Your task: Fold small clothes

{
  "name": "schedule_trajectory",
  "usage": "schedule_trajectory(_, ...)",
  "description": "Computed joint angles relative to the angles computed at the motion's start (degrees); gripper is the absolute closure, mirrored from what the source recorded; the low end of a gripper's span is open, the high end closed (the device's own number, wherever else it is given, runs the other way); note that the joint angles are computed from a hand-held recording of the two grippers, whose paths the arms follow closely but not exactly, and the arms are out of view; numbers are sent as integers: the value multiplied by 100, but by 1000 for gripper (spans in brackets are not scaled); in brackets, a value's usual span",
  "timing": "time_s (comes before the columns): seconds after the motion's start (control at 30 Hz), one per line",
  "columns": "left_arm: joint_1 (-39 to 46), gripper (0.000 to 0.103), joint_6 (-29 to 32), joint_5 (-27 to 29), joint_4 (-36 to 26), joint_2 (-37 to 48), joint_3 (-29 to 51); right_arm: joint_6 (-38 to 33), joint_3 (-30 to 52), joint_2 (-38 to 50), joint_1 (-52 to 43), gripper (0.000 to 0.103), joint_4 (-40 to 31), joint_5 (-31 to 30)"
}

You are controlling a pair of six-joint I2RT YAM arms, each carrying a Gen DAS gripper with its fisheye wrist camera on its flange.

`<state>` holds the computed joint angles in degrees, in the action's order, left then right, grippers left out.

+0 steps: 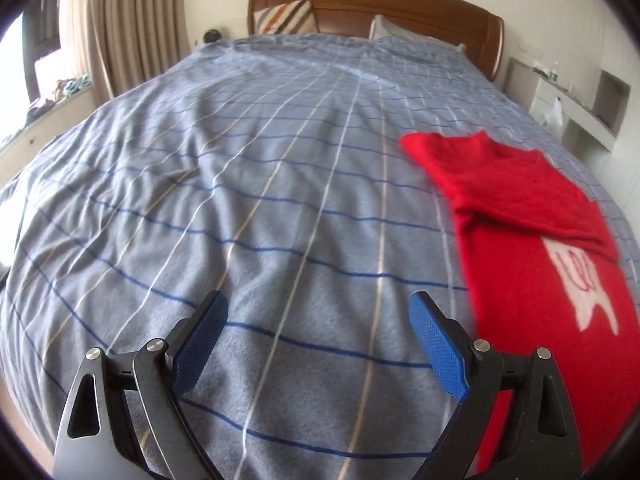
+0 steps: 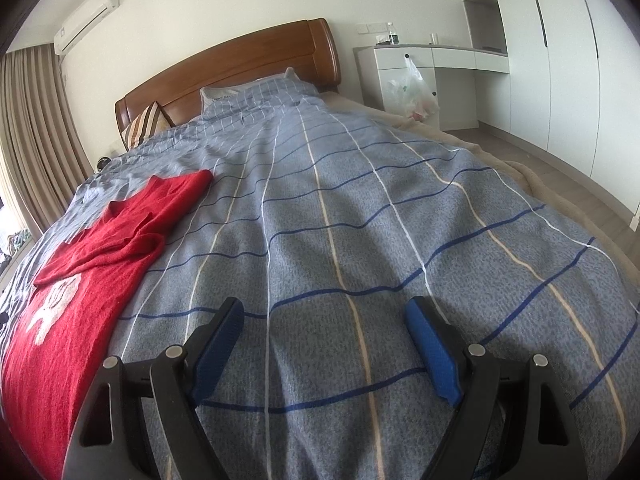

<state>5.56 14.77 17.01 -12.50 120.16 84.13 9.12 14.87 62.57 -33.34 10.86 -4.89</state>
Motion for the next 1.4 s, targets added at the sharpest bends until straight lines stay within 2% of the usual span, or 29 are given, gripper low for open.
schedule_trajectory(0.07, -1, 9, 17, -70, 337, 141, -179, 5, 4, 3, 12, 20, -3, 12)
schedule_trajectory(0.13, 80, 6, 16, 165, 806, 180, -459, -3, 8, 9, 11, 20, -8, 18)
schedule_trajectory(0.17, 118, 5, -19, 300, 847, 195, -468, -1, 8, 18, 21, 20, -4, 32)
schedule_trajectory(0.3, 234, 2, -37, 620, 635, 281, -297, 20, 20, 97, 104, 20, 57, 132)
schedule_trajectory(1.4, 194, 1, -1, 515, 771, 272, -372, 29, 5, 108, 118, 20, 86, 137)
